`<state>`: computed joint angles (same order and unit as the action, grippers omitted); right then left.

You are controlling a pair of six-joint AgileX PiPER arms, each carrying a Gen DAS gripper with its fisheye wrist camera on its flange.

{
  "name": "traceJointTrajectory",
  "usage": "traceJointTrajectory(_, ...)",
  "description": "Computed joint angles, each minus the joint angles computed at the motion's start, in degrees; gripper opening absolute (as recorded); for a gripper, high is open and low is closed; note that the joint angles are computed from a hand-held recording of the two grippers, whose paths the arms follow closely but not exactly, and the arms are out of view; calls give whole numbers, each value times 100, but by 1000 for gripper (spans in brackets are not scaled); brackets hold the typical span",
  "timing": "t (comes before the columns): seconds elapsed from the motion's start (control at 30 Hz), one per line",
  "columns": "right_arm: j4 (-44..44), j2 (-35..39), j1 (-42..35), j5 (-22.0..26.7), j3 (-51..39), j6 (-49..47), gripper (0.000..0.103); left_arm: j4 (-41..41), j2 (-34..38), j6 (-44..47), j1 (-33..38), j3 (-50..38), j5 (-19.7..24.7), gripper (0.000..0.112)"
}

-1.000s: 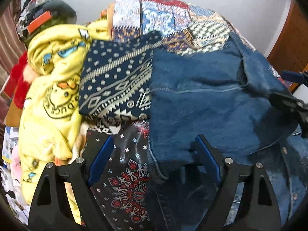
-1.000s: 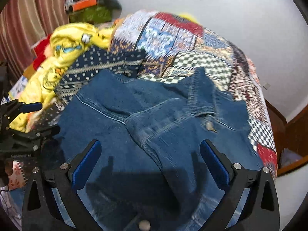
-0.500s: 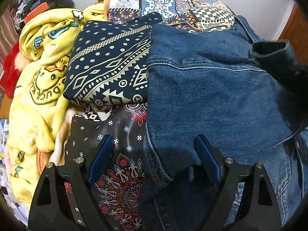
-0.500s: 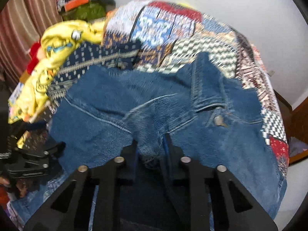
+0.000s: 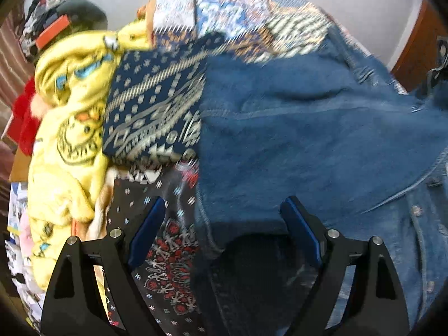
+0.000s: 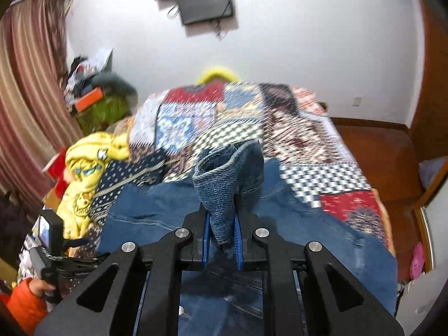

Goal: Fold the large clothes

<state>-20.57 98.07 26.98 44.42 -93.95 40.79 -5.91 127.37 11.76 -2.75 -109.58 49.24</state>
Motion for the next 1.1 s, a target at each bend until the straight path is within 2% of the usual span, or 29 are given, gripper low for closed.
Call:
traceJointTrajectory(0.17,459,-454,-291,-548,1280,119,12,8,-230,12,-298,68,13,87)
traceJointTrajectory(0.27,990,-603,-578,-863,1961,5,12,-5,-324,122,-488,278,-40,87)
traceJointTrajectory(0.37,1909,-656,-909,-1264,2609,-457,12,151,-286,81,-618,371,-24,87)
traceJointTrajectory(0.47,2290,-670,-1015,-1374,2960,-707,13,253,-144,-4,-681,332,90,87)
traceJointTrajectory(0.53,2423,-662,-1031,-1364,3073,-831,13,191,-187,-40,-660,484,-27,87)
traceJointTrajectory(0.63,2393,-732,-1009,-1343,3181,-770,14,36,-209,-13,-581,502,78,87)
traceJointTrajectory(0.77,2059,-868,-986,-1133,3195,-513,29,264,-373,-61,-645,711,35,87)
traceJointTrajectory(0.83,1848,-999,-987,-1013,3248,-327,43,322,-514,-31,-689,820,-20,87)
traceJointTrajectory(0.97,1269,-1485,-1028,-862,3517,208,54,276,-719,29,-784,739,-55,87)
traceJointTrajectory(1.03,1160,-1748,-1137,-807,3627,345,64,140,-816,79,-859,549,-9,87)
traceJointTrajectory(1.1,1019,-2104,-1307,-722,3749,534,67,18,-868,125,-917,368,28,87)
